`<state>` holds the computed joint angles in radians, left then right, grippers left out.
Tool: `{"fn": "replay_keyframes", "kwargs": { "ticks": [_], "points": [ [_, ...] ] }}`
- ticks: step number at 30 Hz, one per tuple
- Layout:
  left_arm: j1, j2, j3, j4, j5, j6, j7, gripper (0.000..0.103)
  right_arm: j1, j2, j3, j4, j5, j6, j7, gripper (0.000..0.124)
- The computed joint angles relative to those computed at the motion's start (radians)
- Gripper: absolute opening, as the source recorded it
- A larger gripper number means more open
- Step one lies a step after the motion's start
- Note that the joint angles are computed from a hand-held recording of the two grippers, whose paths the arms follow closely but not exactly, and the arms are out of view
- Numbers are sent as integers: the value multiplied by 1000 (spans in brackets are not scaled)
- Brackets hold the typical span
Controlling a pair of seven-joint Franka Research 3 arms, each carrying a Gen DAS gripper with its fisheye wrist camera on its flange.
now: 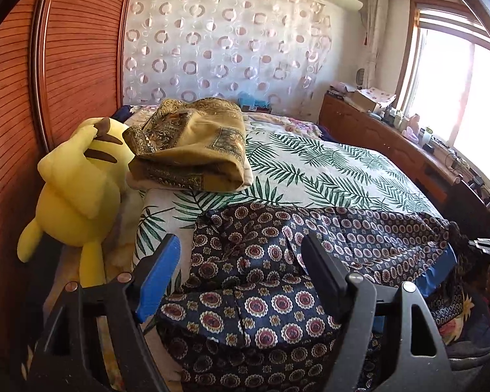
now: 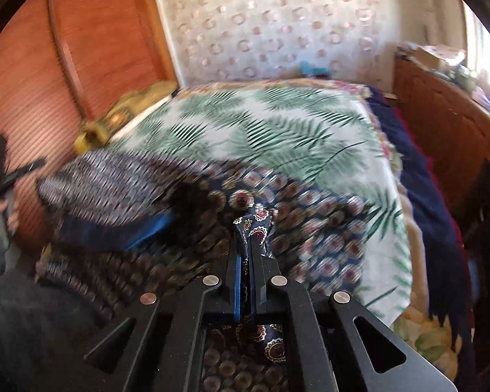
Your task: Fold small clothes
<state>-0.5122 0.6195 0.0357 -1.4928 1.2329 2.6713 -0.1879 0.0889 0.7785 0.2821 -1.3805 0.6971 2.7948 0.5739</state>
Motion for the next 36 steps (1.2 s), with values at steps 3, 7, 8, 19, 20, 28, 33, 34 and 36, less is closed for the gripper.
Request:
{"fn": "replay_keyframes", "kwargs": {
  "ticks": [3,7,8,19,20,28,33,34,36],
  "points": [
    [8,17,-6,28,-26,-10,33,77,16,-39,-28,-59,-32,0,4,3],
    [7,34,-4,61,-63,-29,83,77,1,-67,-16,-98,-11,64,6,7],
    [5,36,-1,67,-69,-34,91,77,-13,-86,0,-125,5,92,-10,8],
    [40,95,-12,156,-201,-64,275,77,64,-79,-109,-87,-75,243,141,54],
    [45,104,-14,171,-223,-67,304,77,95,-42,-152,-31,-106,222,202,54],
    [115,239,-75,358,-494,-99,622,77,120,124,-183,211,-247,81,400,60],
    [125,351,-107,503,-660,-206,798,77,122,167,-179,284,-309,21,470,69],
    [124,355,-103,502,-678,-199,810,77,131,173,-195,294,-327,14,493,70],
    [117,365,-90,506,-710,-191,819,77,147,180,-223,309,-361,-3,541,70]
  ]
}}
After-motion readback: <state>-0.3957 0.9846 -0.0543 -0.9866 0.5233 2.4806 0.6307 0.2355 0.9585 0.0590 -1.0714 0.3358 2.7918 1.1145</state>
